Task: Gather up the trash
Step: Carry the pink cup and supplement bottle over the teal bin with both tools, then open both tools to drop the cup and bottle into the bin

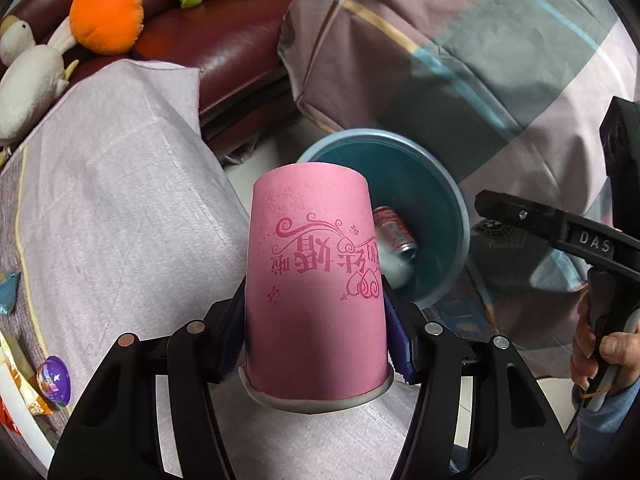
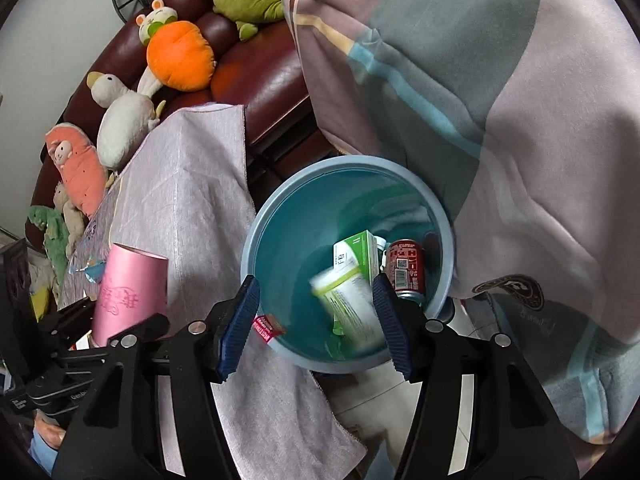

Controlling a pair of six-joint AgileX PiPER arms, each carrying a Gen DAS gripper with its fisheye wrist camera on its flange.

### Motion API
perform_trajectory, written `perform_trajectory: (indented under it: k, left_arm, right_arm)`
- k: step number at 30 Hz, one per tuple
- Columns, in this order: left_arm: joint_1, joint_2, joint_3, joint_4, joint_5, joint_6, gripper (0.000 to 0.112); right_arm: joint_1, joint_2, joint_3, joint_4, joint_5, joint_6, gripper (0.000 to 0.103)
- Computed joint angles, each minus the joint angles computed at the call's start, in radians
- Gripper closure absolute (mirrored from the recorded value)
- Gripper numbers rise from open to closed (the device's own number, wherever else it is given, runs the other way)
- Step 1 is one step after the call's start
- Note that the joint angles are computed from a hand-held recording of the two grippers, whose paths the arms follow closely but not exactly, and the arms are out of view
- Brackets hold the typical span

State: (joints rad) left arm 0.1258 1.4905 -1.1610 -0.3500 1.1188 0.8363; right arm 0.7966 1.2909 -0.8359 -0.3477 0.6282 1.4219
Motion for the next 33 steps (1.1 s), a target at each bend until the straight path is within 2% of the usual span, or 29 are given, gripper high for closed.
perform_trajectory:
  k: [8,15,20,22,24,32,33]
  left_arm:
    - [-0.055,0.034,0.012,0.017,-0.036,-0.035,0.052]
    - [-0.118,0.052,0.036,0.019,-0.068,-0.051,0.051]
    - [-0.166,0.065,0.054,0.019,-0.102,-0.059,0.044]
    - [-0.177,0.065,0.057,0.026,-0.106,-0.065,0.032]
    - [-0.170,0.055,0.065,0.020,-0.118,-0.054,0.026]
    - [-0.099,0.037,0.049,0.001,-0.075,-0.029,0.021]
    - [-0.083,0.032,0.048,-0.002,-0.065,-0.022,0.021]
  right_arm:
    - [0.009,-0.014,0.006,-0.045,0.080,0.038,0.031]
    - [0.017,-0.011,-0.010,-0.067,0.169,0.054,0.028]
    - [0.018,-0.020,-0.018,-0.073,0.220,0.058,0.028]
    - [0.020,-0.025,-0.021,-0.076,0.237,0.060,0.028]
    - [0.021,-0.027,-0.022,-0.075,0.242,0.061,0.027]
    - [0.033,0.007,-0.068,-0.060,0.276,0.040,0.027]
    - [0.037,0.014,-0.078,-0.060,0.281,0.039,0.024]
